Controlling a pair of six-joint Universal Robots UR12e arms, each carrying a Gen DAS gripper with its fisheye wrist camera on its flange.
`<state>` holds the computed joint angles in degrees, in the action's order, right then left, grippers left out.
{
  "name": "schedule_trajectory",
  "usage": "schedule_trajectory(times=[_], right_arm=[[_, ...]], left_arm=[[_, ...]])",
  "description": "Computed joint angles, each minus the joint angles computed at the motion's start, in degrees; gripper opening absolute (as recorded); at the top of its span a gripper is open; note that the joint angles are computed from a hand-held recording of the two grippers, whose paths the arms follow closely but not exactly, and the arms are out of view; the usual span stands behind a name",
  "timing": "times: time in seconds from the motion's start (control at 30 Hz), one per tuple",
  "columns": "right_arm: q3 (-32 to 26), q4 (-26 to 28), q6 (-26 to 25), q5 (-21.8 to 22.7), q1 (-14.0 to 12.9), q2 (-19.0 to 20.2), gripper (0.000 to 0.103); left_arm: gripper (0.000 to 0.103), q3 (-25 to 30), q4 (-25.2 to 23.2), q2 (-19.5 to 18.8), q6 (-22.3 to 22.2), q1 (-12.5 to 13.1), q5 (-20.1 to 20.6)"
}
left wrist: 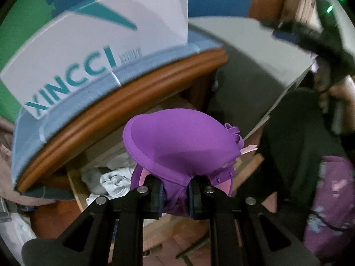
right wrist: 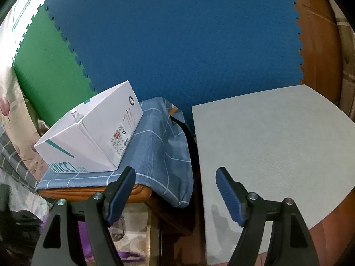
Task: Take underwear out of drawer
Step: 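Carry the purple bra into the shoe box and open the left gripper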
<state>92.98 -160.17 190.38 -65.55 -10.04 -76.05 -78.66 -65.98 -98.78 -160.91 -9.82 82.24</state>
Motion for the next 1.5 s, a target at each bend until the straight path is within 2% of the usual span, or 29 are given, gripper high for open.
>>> schedule_trajectory(times=[0.07,0.3,0.47,0.6,0.73,1.03,1.2,1.5], right_arm=[[-0.1,0.2,-0.1,-0.2,0.1,0.0,0.077],[-0.2,0.7,-0.5,-0.4,0.2,0.1,0.077],[-0.1,0.3,-0.3,-0.1,0.2,0.0,0.077],[0.0,-0.1,-0.1,0.2,0.0,0.0,0.077],[0.1,-0.4,0.3,0.6,-0.1,0.0,0.077],[0.2,-0.7,0.5,1.3,-0.3,0.1,0.077],[0.0,-0.1,0.3,1.3,-0.2,0.2,0.077],[-0.6,1.3,-0.7,0.5,0.2,0.3,0.077]], left_arm=[[0.014,-0.1,0.2,0.7,-0.3,0.9,-2.2],[0.014,5.2,-2.1,1.3,-3.4,2.9,-8.9],[0.014,12.1,-1.8,-0.2,-5.0,4.0,-10.7],[0.014,18.6,1.0,-3.4,-6.4,3.9,-9.7],[0.015,25.3,4.2,-8.2,-6.9,3.0,-5.2],[0.015,37.5,2.7,-19.2,-11.0,3.0,1.5],[0.015,38.7,1.6,-22.1,-12.4,3.5,4.4],[0.015,34.8,0.5,-22.2,-12.9,4.2,6.8]])
